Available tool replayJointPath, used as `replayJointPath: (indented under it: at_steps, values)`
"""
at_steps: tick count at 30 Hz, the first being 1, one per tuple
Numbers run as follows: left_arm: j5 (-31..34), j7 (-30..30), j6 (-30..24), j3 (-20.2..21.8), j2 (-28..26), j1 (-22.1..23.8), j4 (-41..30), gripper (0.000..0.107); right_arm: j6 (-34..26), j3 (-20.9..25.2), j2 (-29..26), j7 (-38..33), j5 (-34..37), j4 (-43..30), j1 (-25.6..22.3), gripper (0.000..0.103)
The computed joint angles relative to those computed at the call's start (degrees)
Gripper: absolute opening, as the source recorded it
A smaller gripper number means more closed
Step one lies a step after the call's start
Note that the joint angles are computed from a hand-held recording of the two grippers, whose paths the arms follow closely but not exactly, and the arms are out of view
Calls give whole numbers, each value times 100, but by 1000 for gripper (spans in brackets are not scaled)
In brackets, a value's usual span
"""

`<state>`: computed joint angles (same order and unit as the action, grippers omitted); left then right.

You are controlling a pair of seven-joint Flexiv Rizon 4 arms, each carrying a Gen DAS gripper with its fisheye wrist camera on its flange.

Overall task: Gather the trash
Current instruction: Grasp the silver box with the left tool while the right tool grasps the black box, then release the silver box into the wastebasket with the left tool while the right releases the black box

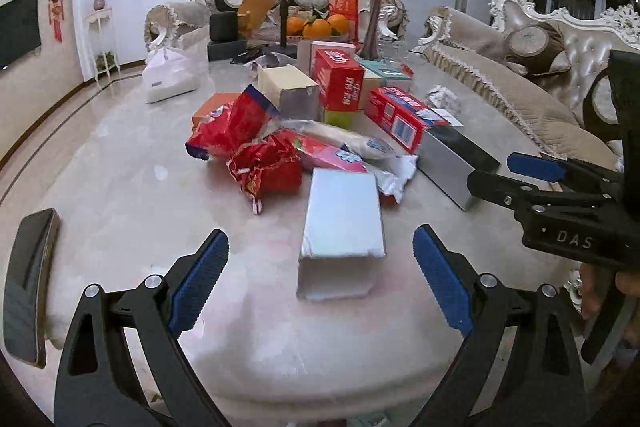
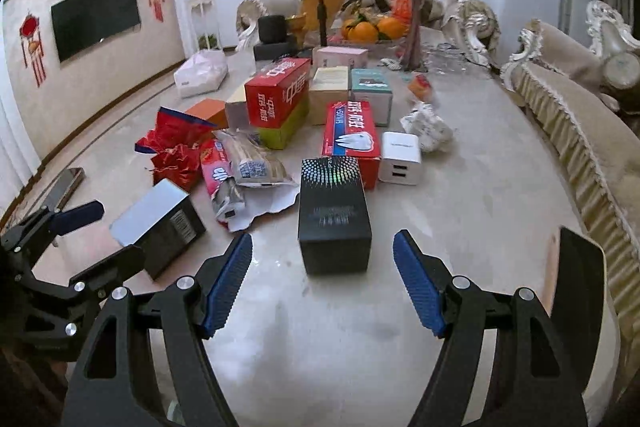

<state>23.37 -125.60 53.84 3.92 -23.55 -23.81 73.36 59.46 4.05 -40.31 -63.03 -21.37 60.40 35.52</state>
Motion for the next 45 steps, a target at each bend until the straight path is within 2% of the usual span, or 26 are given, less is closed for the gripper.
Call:
replayJointPath:
  at_steps: [4,8,9,10,11,13,17,21,24,28,31,34,38,41,45]
  values:
    - [-87,-1,-296,3,-241,31,-284,91,-389,159,-316,-299,207,-557,-91,69]
    - [-114,-6,-306,39,-335,19,-372,88,-708,127,-494,-459,299,-883,-48,68]
    - [-63,-5,-343,68,-345,-14,-413,82,-805,133,-540,-467,347,-984,-43,59]
    - [-32,-1,-314,78,-339,-26,-412,58,-906,209,-568,-493,471,-1067,-69,45]
    - [-72,25,-248,53,-321,3,-367,41,-882,190,-538,-405,542,-1030,-60,39]
    - [-156,84,-177,20,-288,53,-294,41,-737,139,-373,-151,641,-782,-38,38]
    - [-76,-33,-17,96,-31,26,15,40,68,29,171,256,513,144,-9,38]
    - [-57,-69,429,22,486,99,586,40,801,418,832,251,741,1117,-253,38]
    - [-269,279,935,-200,1225,237,1509,40,1274,830,1518,49,1005,2141,-454,38]
    - [-774,880,1066,-555,2010,358,2641,40,1147,1419,2106,-215,1628,2977,-647,38]
    - [-1118,1157,906,-775,2232,432,3179,40,734,1530,2284,-209,1859,3312,-536,38]
    - [-1747,1411,713,-934,2039,478,3565,40,189,1576,2161,-159,2167,3356,-465,38]
    - [-2154,1649,506,-1028,1480,502,3589,40,-426,1434,1798,-161,2132,3190,-338,38]
    - [-2379,1869,432,-1045,1190,469,3553,41,-645,1339,1560,-135,2031,3031,-254,38]
    - [-2604,2050,532,-1028,1068,424,3578,43,-569,1274,1436,-104,1842,3083,-131,40]
